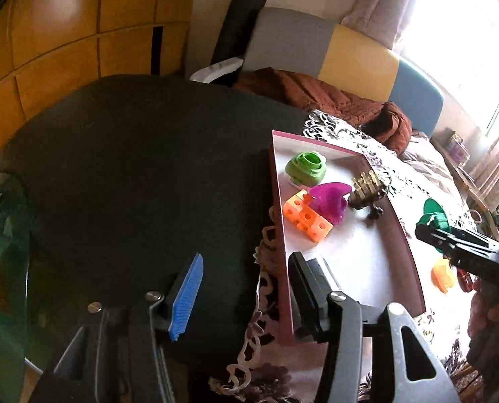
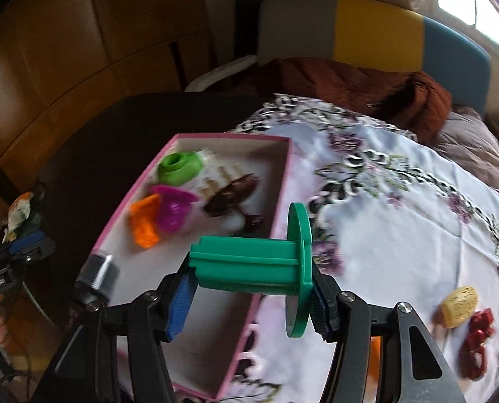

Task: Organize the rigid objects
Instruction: 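Carry the green spool into the tray with the right tool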

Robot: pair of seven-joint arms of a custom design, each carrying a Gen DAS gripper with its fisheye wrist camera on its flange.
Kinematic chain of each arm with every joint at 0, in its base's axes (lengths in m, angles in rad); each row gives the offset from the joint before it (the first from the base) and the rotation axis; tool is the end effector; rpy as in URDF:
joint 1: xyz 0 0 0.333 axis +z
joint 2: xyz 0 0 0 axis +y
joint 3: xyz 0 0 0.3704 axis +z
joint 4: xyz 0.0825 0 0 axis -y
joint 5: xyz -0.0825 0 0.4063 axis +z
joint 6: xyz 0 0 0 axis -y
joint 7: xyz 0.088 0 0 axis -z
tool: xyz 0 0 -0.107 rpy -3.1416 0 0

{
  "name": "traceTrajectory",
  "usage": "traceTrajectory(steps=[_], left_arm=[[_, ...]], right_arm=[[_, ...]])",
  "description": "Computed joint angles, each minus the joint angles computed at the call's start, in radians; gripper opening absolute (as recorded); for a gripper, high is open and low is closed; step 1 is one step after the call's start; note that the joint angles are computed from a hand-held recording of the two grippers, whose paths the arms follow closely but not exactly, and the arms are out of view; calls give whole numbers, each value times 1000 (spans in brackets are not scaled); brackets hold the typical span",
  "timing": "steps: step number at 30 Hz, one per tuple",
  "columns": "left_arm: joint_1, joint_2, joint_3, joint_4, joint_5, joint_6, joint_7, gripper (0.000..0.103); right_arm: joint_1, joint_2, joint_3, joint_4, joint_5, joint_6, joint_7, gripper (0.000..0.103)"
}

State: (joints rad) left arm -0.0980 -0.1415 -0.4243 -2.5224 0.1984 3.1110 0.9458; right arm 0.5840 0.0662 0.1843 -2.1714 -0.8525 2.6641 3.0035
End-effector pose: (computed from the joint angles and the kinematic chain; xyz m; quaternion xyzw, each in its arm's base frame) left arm 0.4284 -0.2712 0.4443 -0.6238 0.6975 -0.3251 0.1367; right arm 0.4140 0.4282 0.4428 -0.6755 0.6626 -0.1851 0.2655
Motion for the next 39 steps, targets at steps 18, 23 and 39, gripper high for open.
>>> traceTrajectory(steps=[18,23,39], left_arm=[[-29,1,12,1,1,10,39,53],[-22,-3,4,-3,-15,7,50,53],[33,-17,-48,2,54,-5,2,53]], right_arm=[[22,171,-11,150,263,54,-329,59],[35,233,-37,208,321,-25,-371,60],[69,234,-73,199,238,-15,-285,60]])
